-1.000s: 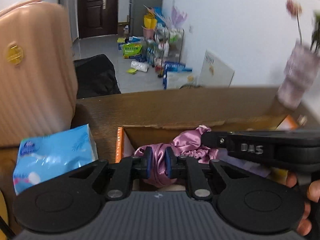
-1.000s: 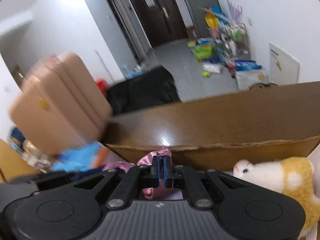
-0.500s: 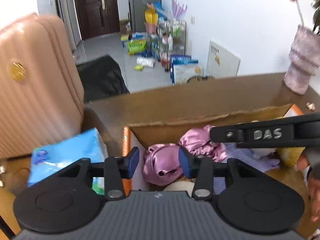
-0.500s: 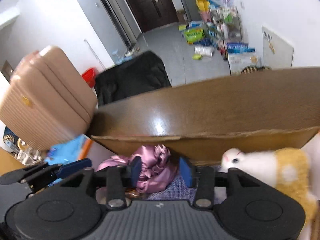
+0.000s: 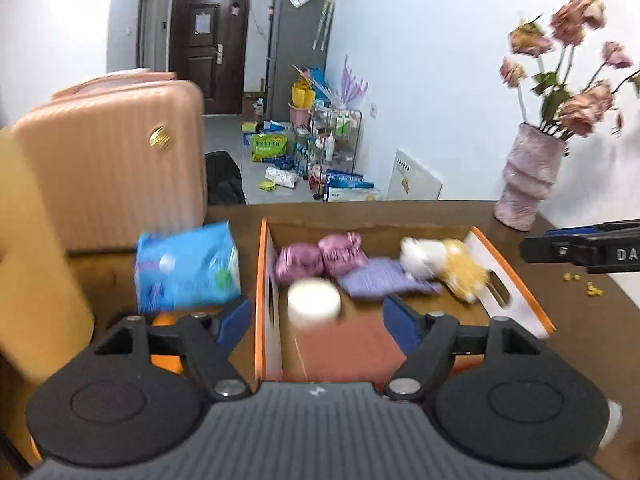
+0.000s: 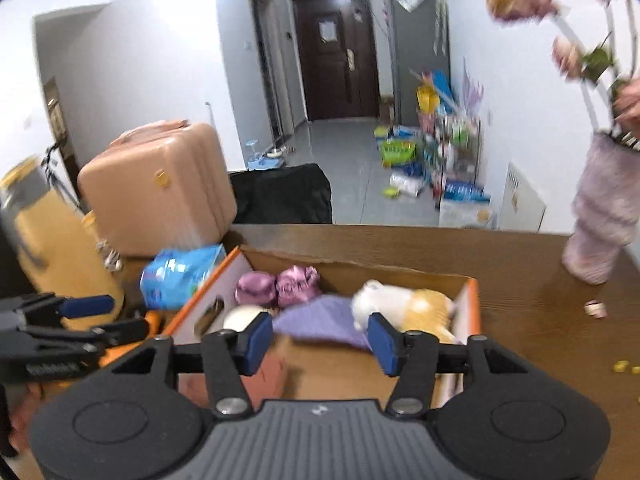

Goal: Organize soft objects
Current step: 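Open both tools to release the pink scrunchies in the box, then move both tools back to the pile toward the foam wedge and plastic bag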

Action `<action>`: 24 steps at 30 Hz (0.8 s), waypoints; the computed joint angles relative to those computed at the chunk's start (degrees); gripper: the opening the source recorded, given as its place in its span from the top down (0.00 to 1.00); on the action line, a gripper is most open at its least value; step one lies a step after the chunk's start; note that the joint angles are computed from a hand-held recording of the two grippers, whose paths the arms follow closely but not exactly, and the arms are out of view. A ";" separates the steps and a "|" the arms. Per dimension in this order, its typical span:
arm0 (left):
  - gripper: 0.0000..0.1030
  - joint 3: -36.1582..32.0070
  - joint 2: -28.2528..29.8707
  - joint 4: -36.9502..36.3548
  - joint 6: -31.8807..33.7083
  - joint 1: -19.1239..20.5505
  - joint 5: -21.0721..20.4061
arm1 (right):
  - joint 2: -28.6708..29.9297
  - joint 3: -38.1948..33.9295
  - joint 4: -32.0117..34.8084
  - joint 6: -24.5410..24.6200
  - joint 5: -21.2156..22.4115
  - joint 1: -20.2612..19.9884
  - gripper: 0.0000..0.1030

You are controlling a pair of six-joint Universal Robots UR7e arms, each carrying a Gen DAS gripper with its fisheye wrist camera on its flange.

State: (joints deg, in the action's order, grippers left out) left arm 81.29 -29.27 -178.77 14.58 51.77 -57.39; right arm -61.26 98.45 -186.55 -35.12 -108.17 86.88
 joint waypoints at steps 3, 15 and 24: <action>0.22 13.36 -5.06 -10.12 -4.03 -1.07 -0.94 | -5.34 11.80 -8.78 -2.99 3.54 -1.52 0.44; 0.11 46.90 -6.29 -49.10 -4.95 -12.84 13.14 | -4.54 48.40 -56.65 -9.86 20.09 -12.87 0.41; 0.05 55.14 -4.33 -54.97 -7.14 -19.39 15.06 | 4.58 58.99 -75.86 -7.81 25.86 -18.58 0.35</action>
State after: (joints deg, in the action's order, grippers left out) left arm 136.44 -33.60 -233.74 7.44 32.38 -42.33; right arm -56.67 157.44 -262.41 -42.94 -82.31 68.29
